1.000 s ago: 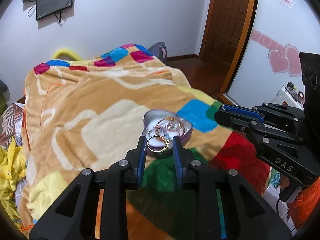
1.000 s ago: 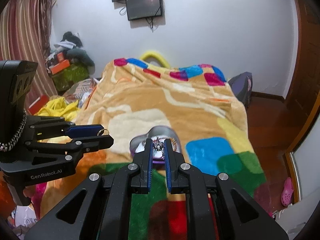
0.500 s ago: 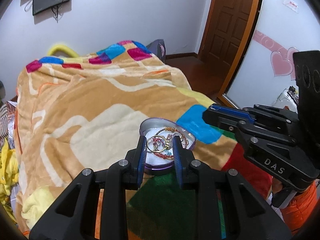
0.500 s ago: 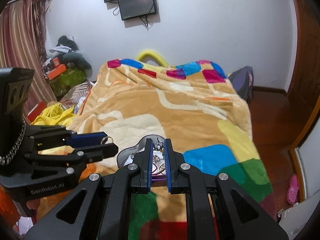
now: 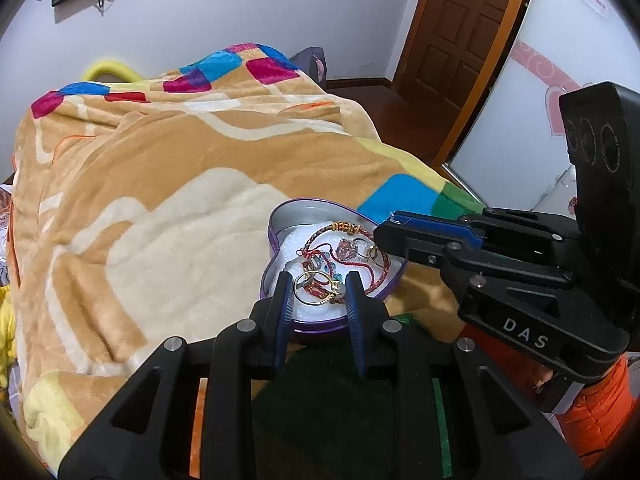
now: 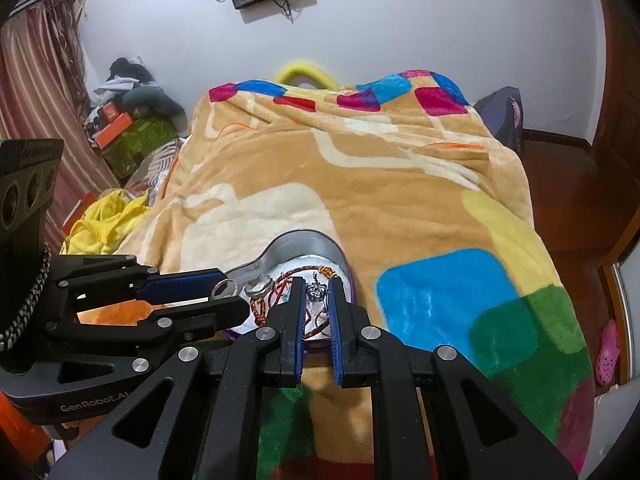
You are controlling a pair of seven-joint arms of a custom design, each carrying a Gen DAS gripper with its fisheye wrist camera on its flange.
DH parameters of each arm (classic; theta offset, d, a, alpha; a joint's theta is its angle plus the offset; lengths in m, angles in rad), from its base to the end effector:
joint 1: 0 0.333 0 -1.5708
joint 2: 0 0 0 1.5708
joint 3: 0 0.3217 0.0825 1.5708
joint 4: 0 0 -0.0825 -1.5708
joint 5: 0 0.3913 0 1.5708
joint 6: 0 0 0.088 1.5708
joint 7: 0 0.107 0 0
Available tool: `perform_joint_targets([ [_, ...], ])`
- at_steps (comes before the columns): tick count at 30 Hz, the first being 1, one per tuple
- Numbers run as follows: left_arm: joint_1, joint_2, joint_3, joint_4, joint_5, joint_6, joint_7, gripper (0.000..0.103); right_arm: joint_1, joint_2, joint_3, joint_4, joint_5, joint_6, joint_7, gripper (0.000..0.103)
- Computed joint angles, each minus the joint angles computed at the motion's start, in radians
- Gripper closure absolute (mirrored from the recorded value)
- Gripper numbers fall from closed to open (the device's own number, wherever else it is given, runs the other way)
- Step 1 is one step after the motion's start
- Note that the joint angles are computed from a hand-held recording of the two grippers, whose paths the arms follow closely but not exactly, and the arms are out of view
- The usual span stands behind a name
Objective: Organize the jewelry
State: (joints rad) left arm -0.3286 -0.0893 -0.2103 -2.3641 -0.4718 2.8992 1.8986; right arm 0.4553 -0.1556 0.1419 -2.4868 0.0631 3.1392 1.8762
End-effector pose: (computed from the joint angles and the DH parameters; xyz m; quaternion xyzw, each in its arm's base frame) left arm 0.4725 -0.2524 0.4295 -0.5039 0.8021 -0.3048 0.0996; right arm 0.4242 0.2836 0.4426 -0.7225 0.5691 -0.1268 0.3715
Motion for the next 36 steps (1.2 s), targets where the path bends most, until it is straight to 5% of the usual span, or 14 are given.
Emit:
perform_joint_targets([
  [6, 0.007, 0.000, -0.007, -0.005, 0.044, -0.004, -0.037, 0.078, 0.019, 0.005, -0.016, 0.013, 0.023, -0.031, -0.036, 0.093],
  [11, 0.005, -0.010, -0.005, -0.007, 0.067, -0.016, -0.052, 0.072, 0.103, 0.010, -0.088, 0.028, 0.204, -0.061, -0.164, 0.087],
  [21, 0.001, -0.101, 0.010, -0.059, 0.102, 0.024, -0.130, 0.071, -0.047, -0.081, 0.042, -0.016, 0.020, -0.052, 0.022, 0.085],
  [28, -0.010, -0.282, 0.020, -0.147, 0.183, 0.110, -0.248, 0.070, -0.185, -0.259, 0.178, -0.075, -0.138, -0.021, 0.195, 0.085],
  [36, 0.035, -0.575, -0.062, -0.300, 0.299, 0.285, -0.398, 0.052, -0.365, -0.554, 0.385, -0.137, -0.228, 0.028, 0.358, 0.085],
])
